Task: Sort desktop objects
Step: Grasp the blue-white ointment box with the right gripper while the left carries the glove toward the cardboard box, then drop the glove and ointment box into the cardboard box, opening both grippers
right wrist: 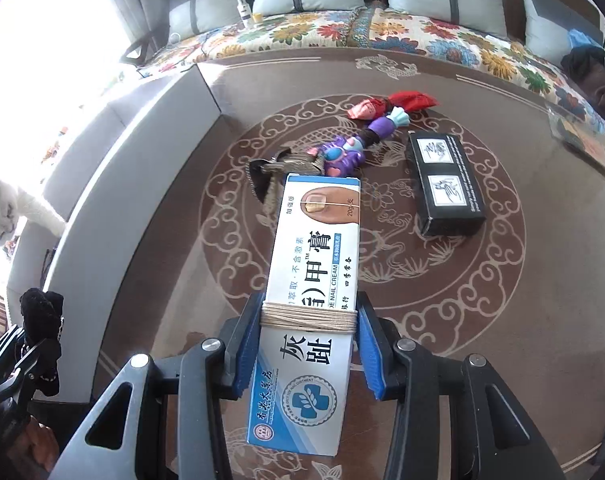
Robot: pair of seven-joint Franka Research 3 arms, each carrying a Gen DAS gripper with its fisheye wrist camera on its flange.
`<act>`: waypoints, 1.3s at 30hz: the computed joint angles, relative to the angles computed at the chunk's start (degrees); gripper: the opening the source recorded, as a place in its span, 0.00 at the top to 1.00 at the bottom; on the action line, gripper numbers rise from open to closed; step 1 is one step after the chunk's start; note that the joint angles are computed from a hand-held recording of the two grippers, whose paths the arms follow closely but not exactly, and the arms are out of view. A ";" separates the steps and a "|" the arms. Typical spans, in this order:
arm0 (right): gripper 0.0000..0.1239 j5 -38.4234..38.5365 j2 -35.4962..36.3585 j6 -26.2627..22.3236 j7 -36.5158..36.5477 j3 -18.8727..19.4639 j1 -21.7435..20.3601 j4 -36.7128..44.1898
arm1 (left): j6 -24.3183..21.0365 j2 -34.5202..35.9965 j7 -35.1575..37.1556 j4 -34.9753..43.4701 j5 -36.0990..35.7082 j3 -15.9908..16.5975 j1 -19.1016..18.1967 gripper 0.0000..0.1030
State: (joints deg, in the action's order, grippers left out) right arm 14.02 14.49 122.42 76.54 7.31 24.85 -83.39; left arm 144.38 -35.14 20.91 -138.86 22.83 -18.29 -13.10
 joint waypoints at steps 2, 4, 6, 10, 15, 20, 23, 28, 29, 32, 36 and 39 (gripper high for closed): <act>0.64 1.98 0.12 -0.57 -0.72 1.36 0.79 2.39 | -2.64 -4.19 0.07 -1.57 -0.42 1.14 0.19 0.65; 0.64 4.33 1.14 -1.70 -1.03 2.70 1.95 5.88 | -6.31 -7.92 0.53 -2.88 -0.41 1.88 0.96 0.65; 0.64 6.69 2.83 -3.07 -1.19 4.10 3.53 9.84 | -9.88 -10.85 1.18 -4.27 -1.02 2.88 1.42 0.65; 0.64 9.39 7.08 -4.26 -1.29 6.56 8.28 17.26 | -15.65 -14.71 2.59 -6.95 -2.59 4.74 2.27 0.65; 0.64 4.48 15.13 -5.24 -0.46 6.52 16.61 27.15 | -20.02 -15.13 4.25 -8.95 -4.38 6.32 3.21 0.65; 0.64 -2.61 20.30 -6.18 1.51 3.58 22.05 30.15 | -21.24 -15.09 5.03 -10.59 -5.80 7.19 3.71 0.64; 0.63 -4.13 20.96 -6.91 0.78 3.35 22.61 29.17 | -22.25 -15.04 4.98 -10.73 -5.97 6.88 4.13 0.56; 0.54 -3.20 18.40 -3.98 0.22 3.86 21.40 24.45 | -23.70 -14.87 3.39 -9.73 -4.37 5.10 5.21 0.33; 0.54 -2.52 17.34 -2.70 -0.12 4.10 20.77 22.89 | -24.04 -14.83 2.95 -9.34 -4.08 4.76 5.21 0.33; 0.45 -0.18 12.47 3.37 -1.69 4.67 18.29 15.57 | -23.74 -14.17 1.54 -7.92 -2.97 3.73 5.05 0.33; 0.32 3.29 4.00 14.27 -5.24 4.86 13.86 2.01 | -22.74 -11.27 -0.06 -4.29 -1.13 1.28 3.93 0.33; 0.28 4.91 -1.97 21.58 -7.08 3.97 10.32 -8.52 | -19.40 -7.45 -1.05 -0.98 0.03 -0.33 2.44 0.32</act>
